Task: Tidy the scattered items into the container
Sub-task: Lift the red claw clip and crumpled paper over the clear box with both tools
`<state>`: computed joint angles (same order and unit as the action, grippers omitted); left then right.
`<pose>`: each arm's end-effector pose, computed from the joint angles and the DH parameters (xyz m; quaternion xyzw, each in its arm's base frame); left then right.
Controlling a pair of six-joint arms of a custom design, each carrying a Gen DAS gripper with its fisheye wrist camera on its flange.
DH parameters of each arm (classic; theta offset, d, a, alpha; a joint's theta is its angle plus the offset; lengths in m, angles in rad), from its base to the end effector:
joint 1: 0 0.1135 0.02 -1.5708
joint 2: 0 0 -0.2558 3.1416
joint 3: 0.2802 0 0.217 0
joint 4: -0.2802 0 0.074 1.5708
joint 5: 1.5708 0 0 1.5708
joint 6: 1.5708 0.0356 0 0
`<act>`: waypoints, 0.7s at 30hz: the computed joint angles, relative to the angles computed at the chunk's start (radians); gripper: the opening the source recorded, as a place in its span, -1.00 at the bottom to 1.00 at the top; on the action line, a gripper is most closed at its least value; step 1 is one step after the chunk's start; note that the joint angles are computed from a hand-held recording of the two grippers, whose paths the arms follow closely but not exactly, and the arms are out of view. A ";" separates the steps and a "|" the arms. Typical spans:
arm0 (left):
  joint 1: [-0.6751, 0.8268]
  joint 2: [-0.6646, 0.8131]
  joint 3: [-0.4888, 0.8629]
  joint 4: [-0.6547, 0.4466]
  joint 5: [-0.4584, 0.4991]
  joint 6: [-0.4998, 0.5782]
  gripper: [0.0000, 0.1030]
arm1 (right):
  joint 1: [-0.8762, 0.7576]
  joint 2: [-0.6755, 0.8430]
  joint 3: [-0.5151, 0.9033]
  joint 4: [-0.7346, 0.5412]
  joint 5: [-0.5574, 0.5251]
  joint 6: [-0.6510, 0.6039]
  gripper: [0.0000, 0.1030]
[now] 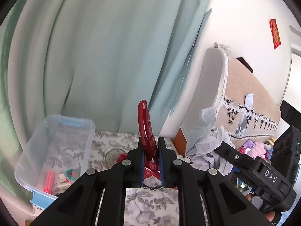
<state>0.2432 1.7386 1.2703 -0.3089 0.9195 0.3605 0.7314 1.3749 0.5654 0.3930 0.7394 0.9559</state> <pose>0.3407 0.0554 0.2581 0.2196 0.8151 -0.2878 0.4523 0.2015 0.1486 0.2143 0.2835 0.7544 0.1788 0.5644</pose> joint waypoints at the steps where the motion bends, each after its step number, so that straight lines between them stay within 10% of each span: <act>1: 0.009 -0.004 0.004 0.000 0.006 -0.003 -0.75 | 0.005 -0.005 0.004 -0.003 0.007 -0.002 0.20; 21: 0.229 0.189 0.221 0.032 0.115 -0.128 -0.75 | 0.082 0.159 0.276 -0.124 0.027 -0.100 0.20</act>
